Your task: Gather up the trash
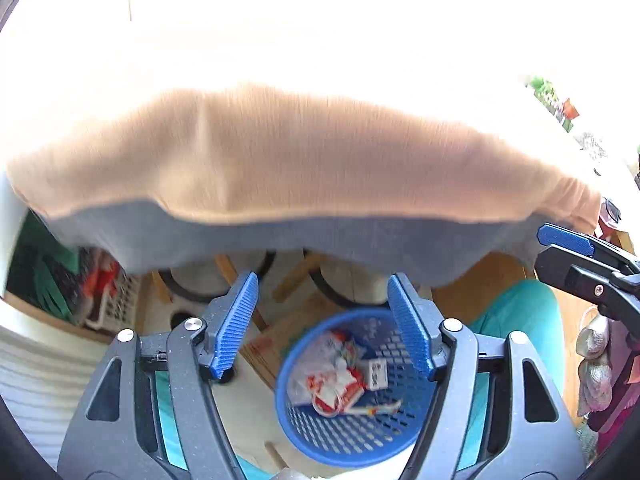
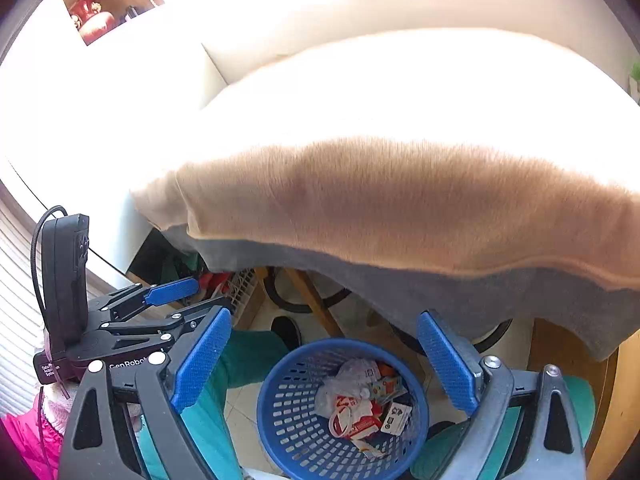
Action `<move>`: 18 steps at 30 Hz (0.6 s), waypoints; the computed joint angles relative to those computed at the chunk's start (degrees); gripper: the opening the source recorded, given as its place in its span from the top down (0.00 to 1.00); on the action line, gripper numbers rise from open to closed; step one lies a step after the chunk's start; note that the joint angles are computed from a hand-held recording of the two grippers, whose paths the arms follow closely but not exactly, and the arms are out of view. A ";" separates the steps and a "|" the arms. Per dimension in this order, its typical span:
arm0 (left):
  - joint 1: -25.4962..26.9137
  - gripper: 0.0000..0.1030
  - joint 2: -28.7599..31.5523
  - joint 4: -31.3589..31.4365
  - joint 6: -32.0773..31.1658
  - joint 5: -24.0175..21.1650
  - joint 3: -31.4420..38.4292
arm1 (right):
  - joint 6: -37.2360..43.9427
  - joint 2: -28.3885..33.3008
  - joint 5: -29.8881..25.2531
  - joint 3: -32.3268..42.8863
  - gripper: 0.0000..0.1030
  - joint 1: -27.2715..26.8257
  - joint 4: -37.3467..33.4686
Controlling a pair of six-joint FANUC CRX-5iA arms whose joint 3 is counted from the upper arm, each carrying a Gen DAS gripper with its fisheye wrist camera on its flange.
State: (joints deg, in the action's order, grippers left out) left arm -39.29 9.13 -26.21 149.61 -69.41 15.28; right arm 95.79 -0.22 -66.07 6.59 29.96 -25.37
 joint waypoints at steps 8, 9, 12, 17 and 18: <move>-4.69 0.14 -1.26 -13.75 1.75 -5.78 7.88 | 0.07 -0.36 4.63 4.35 0.02 -0.58 0.28; -4.81 0.12 -1.45 -14.38 1.49 -5.68 8.42 | 0.17 -0.22 5.00 5.03 0.02 -0.86 0.06; -6.31 0.08 -0.70 -17.02 0.64 -6.92 11.37 | -0.08 -0.07 6.80 6.19 0.01 -1.09 0.20; -8.24 0.01 0.50 -22.08 -1.23 -9.17 15.61 | 0.03 -0.08 8.96 8.24 0.00 -1.62 0.80; -8.56 0.01 0.68 -23.10 -0.75 -9.34 16.23 | 0.30 -0.14 9.31 8.40 0.00 -1.89 0.44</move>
State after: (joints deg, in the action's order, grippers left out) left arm -47.85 9.82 -49.32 148.86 -78.75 31.51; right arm 96.09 -0.36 -56.75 14.99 28.07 -24.93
